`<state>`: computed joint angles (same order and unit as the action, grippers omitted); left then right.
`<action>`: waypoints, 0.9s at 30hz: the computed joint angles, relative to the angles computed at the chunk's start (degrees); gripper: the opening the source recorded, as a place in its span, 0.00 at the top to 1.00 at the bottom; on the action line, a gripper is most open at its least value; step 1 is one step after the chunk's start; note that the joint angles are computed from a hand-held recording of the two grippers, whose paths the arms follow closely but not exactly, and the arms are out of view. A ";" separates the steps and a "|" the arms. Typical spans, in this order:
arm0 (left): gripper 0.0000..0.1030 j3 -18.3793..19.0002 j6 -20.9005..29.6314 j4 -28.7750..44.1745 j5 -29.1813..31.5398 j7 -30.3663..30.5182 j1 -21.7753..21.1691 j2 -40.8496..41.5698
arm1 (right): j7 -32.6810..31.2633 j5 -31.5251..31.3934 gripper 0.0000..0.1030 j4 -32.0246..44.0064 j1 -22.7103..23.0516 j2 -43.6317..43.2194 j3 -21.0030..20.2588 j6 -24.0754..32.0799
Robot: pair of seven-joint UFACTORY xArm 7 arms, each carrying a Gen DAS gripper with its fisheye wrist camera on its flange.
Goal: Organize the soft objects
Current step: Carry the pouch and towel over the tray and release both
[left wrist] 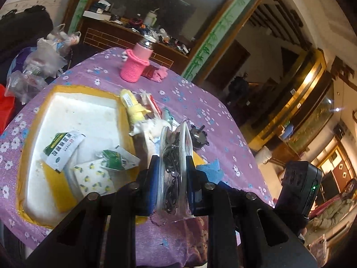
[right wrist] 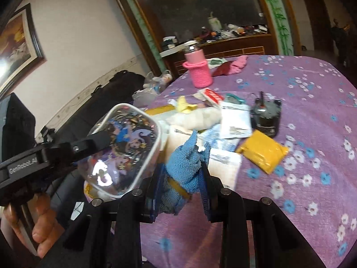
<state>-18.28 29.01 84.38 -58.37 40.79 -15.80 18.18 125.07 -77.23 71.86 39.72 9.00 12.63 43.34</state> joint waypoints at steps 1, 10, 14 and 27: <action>0.82 -0.08 0.82 0.40 -0.57 0.45 0.52 0.31 | -0.42 0.01 0.71 0.88 -0.22 0.64 -0.11 -0.76; 0.82 1.18 -0.49 2.49 -0.79 -1.52 3.08 1.45 | -3.99 -0.98 0.71 7.97 0.65 5.85 -3.19 -5.31; 0.82 2.22 -1.94 4.76 1.29 -5.08 4.17 3.67 | -7.10 0.24 0.71 11.81 0.18 9.27 -4.72 -9.12; 0.82 7.39 3.00 33.71 25.86 -29.11 -0.74 26.19 | -32.13 20.70 0.71 36.23 -2.87 26.96 -9.01 -15.29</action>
<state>-10.89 32.01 118.08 -32.51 11.68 -16.55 44.38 92.94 -56.53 108.09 36.85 35.96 3.63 28.05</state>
